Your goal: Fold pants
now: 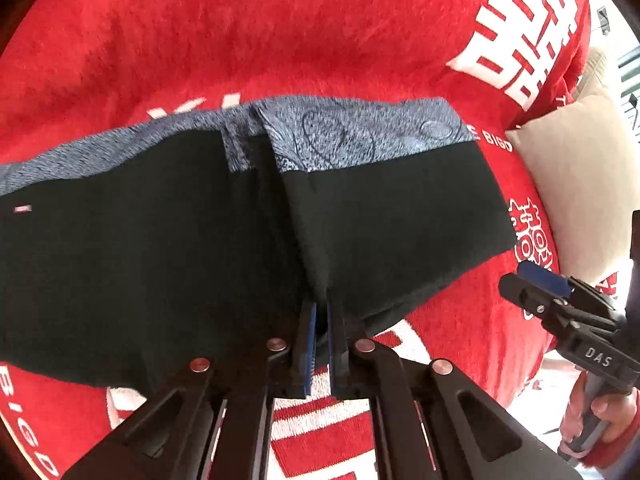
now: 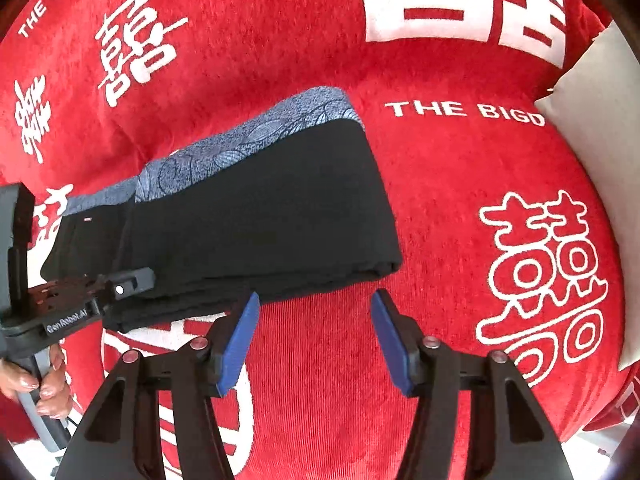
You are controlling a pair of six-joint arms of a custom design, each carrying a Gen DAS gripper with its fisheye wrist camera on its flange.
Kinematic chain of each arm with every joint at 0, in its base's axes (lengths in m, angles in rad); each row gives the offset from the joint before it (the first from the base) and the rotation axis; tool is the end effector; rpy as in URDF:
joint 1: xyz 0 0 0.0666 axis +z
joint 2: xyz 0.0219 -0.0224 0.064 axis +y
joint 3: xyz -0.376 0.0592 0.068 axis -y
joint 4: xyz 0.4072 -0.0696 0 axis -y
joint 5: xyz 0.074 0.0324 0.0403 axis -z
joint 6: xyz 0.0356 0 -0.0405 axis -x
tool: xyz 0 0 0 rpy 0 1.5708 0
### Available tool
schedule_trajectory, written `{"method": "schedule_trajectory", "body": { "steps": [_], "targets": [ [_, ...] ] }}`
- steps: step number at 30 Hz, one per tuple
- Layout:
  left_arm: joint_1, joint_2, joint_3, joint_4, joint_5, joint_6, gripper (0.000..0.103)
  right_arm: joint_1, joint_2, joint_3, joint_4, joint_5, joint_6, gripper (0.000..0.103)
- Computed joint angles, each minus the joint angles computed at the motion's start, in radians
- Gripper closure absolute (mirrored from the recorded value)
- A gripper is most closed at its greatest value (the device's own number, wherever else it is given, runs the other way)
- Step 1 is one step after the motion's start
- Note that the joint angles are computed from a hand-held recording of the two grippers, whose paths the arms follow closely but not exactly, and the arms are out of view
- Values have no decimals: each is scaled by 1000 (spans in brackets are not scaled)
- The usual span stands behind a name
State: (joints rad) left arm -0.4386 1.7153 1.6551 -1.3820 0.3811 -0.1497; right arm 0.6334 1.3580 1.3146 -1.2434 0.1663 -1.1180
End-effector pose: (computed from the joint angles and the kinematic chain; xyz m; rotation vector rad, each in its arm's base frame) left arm 0.5042 -0.2516 0.3622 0.9088 2.8710 -0.6027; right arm 0.3633 0.2590 0.3900 0.7114 2.7380 0.1596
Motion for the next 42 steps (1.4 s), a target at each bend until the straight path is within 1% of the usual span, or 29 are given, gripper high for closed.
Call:
{"method": "schedule_trajectory", "body": {
  "steps": [1,2,3,4,6,8,9,10,11,12,14,15,16,19,20,22,24,25,29,32,35,38,40,42],
  "targets": [
    [-4,-7,6,-7,-23,-2,91,-2,-4,-3,2,1,0,41],
    [-11,-12,15,-12,-61,2,80,-7,-11,-8,8,-3,0,41],
    [-15,-20,24,-14,-97,11,54,-13,-17,-13,15,-7,0,41],
    [-14,-29,30,-4,-99,24,37,-20,-23,-16,18,-11,-1,41],
    [-11,-33,57,0,-83,30,37,-41,-30,-13,24,-20,3,41],
    [-25,-19,97,-1,-90,43,37,-64,-36,-5,26,-26,13,41],
    [-34,-10,112,0,-87,45,37,-73,-35,0,26,-30,19,45],
    [-47,0,126,7,-84,46,37,-84,-35,2,34,-38,27,54],
    [-63,13,138,16,-86,51,37,-99,-35,-1,50,-58,40,76],
    [-77,24,145,22,-86,55,37,-113,-31,-1,60,-78,47,81],
    [-101,42,141,39,-103,79,37,-138,-22,-4,74,-109,49,81],
    [-106,47,133,43,-124,89,37,-147,-17,-6,78,-122,55,81],
    [-113,59,122,45,-168,111,37,-156,-9,-6,84,-142,67,81],
    [-104,71,86,41,-226,151,37,-163,11,-3,96,-158,103,81],
    [-97,73,73,41,-243,160,35,-163,21,-2,95,-162,125,80],
    [-78,71,59,44,-236,200,23,-164,37,-7,97,-179,154,80],
    [-66,73,66,30,-218,241,22,-162,36,-16,112,-176,165,80],
    [-65,68,65,28,-227,256,22,-162,36,-15,111,-177,173,80],
    [-73,37,52,22,-267,274,22,-167,36,-10,106,-205,205,76],
    [-70,5,36,19,-285,294,22,-168,37,-2,93,-223,240,72],
    [-59,-34,10,7,-299,323,22,-161,34,2,83,-226,262,70],
    [-40,-80,-22,-11,-310,357,22,-150,31,9,78,-229,260,70],
    [-24,-105,-46,-19,-313,366,22,-141,36,21,66,-239,250,70],
    [-7,-118,-63,-24,-308,373,22,-128,46,37,60,-245,242,65]
  ]
}}
